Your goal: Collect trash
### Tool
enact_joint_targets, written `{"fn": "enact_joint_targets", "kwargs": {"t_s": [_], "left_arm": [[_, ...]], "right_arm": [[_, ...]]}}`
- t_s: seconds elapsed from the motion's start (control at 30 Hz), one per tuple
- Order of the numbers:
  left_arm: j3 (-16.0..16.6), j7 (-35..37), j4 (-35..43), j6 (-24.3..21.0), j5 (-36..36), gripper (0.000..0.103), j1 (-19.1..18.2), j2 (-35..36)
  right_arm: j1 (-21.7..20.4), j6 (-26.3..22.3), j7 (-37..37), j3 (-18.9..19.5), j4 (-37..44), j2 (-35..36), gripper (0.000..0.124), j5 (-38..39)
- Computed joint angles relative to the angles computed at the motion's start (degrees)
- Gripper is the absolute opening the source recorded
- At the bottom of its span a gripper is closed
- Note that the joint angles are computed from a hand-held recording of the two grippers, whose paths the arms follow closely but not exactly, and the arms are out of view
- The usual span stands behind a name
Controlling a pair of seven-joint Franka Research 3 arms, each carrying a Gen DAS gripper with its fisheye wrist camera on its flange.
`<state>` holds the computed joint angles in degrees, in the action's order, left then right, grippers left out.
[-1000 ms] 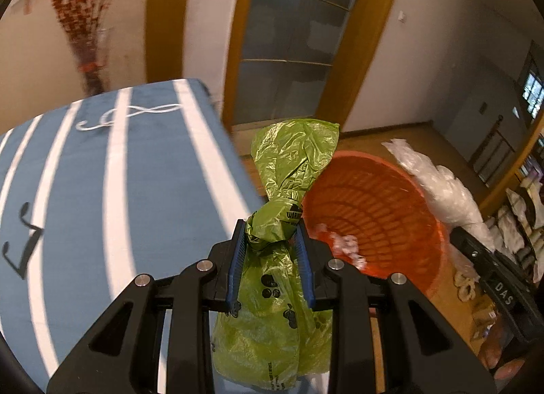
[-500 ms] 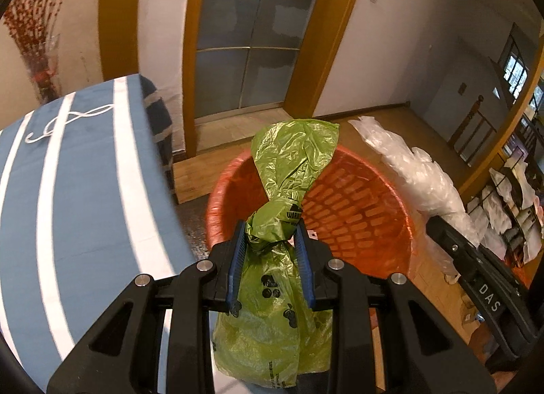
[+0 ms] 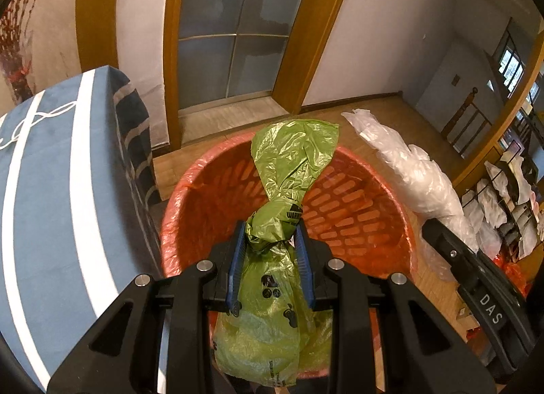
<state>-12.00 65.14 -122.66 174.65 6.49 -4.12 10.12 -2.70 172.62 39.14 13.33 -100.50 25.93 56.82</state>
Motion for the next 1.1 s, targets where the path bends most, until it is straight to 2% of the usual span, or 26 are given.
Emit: {"fn": "enact_joint_targets", "kwargs": {"t_s": [0.13, 0.27, 0.33, 0.4, 0.6, 0.67, 0.9, 1.1], "left_arm": [[0.30, -0.35, 0.84, -0.40, 0.52, 0.029, -0.12, 0.91], [1.28, -1.67, 0.62, -0.64, 1.77, 0.042, -0.56, 0.93], [1.21, -1.83, 0.36, -0.68, 1.94, 0.043, -0.29, 0.83], [2.05, -3.03, -0.06, -0.90, 3.10, 0.048, -0.76, 0.45], [3.33, -6.22, -1.25, -1.32, 6.04, 0.050, -1.28, -1.04], [3.80, -7.38, -1.53, -1.34, 7.32, 0.052, -1.49, -1.59], [4.95, -11.97, -3.16, -0.98, 12.45, 0.055, -1.88, -4.21], [5.48, -17.61, -6.52, 0.14, 18.35, 0.055, -1.41, -8.69]], "right_arm": [[-0.04, -1.16, 0.53, -0.11, 1.66, 1.32, 0.022, -1.13], [-0.12, -1.50, 0.40, 0.16, 2.47, 2.14, 0.027, -1.31], [0.09, -1.65, 0.92, -0.14, 2.59, 2.41, 0.029, -1.80], [0.31, -1.66, 1.57, -0.41, 2.54, 2.50, 0.033, -2.40], [-0.39, -0.38, 1.13, 0.55, 1.49, 1.81, 0.045, -2.35], [-1.08, 0.21, -0.27, 1.51, 0.90, 1.27, 0.050, -1.23], [-2.24, 0.85, -5.66, 2.97, -1.36, -1.36, 0.054, 4.39], [-2.28, 1.02, -13.81, 3.24, -4.31, -5.67, 0.057, 13.88]]}}
